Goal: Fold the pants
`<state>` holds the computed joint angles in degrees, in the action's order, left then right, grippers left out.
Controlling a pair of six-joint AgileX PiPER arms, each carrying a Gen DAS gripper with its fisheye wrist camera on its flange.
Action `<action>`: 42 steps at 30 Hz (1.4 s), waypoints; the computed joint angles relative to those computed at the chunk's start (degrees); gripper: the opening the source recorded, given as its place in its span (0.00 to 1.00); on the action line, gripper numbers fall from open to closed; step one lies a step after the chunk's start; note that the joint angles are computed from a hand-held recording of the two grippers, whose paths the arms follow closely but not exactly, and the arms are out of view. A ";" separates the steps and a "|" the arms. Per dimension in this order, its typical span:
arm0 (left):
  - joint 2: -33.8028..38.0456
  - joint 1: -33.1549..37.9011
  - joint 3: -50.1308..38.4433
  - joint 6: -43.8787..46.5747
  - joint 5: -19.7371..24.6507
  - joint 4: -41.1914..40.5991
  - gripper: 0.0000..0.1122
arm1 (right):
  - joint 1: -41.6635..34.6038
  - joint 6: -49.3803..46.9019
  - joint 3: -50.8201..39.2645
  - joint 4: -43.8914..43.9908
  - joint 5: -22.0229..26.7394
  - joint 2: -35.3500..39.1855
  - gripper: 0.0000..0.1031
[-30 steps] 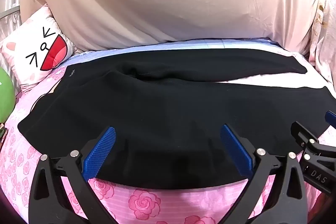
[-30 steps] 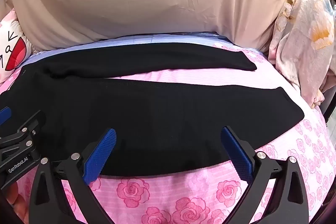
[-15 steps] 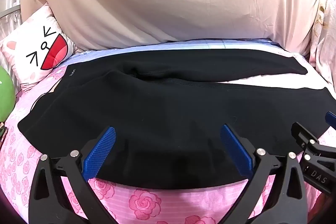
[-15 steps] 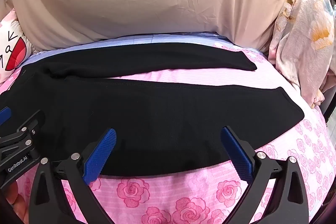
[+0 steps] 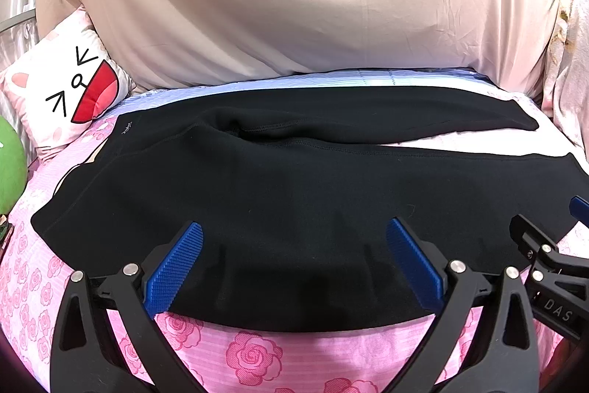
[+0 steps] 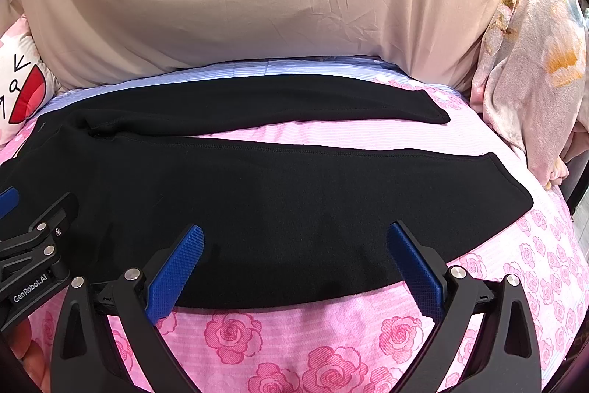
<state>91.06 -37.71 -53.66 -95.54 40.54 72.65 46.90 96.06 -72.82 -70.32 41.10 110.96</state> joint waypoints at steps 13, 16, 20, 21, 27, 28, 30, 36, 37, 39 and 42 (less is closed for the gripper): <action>0.24 1.28 -1.23 1.89 -0.81 -0.75 0.87 | -0.04 -0.22 0.06 0.15 -0.02 -0.14 0.95; 0.25 1.44 -0.66 1.05 -1.04 -0.02 0.87 | -0.07 -0.29 0.01 0.15 -0.06 -0.10 0.95; 0.52 1.29 -1.33 1.64 -0.81 -0.58 0.87 | -0.06 -0.41 -0.05 0.25 0.02 -0.09 0.95; 0.61 1.25 -1.51 1.78 -0.76 -0.68 0.87 | -0.06 -0.41 -0.05 0.25 0.02 -0.09 0.95; 0.29 1.36 -0.80 1.11 -0.96 -0.15 0.87 | -0.09 -0.41 0.00 0.24 0.00 -0.11 0.95; 0.36 1.33 -0.94 1.24 -0.90 -0.27 0.87 | -0.09 -0.41 0.00 0.24 0.00 -0.11 0.95; 0.49 1.24 -1.26 1.48 -0.78 -0.48 0.87 | -0.10 -0.34 -0.09 0.18 -0.01 -0.01 0.95; 1.14 1.10 -2.63 2.58 -0.40 -1.42 0.87 | -0.14 -0.48 -0.37 0.25 -0.03 0.26 0.95; 1.20 1.11 -2.61 2.22 -0.53 -1.00 0.87 | -0.14 -0.48 -0.41 0.25 0.00 0.28 0.95; 0.09 1.48 -0.29 0.61 -1.21 0.36 0.87 | -0.15 -0.47 -0.51 0.24 -0.02 0.39 0.95; 0.18 1.38 -0.39 0.60 -1.08 0.38 0.87 | -0.15 -0.51 -0.58 0.28 -0.03 0.44 0.95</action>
<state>91.24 -36.33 -54.04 -94.94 39.46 73.03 46.76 95.55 -73.40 -70.03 41.07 111.40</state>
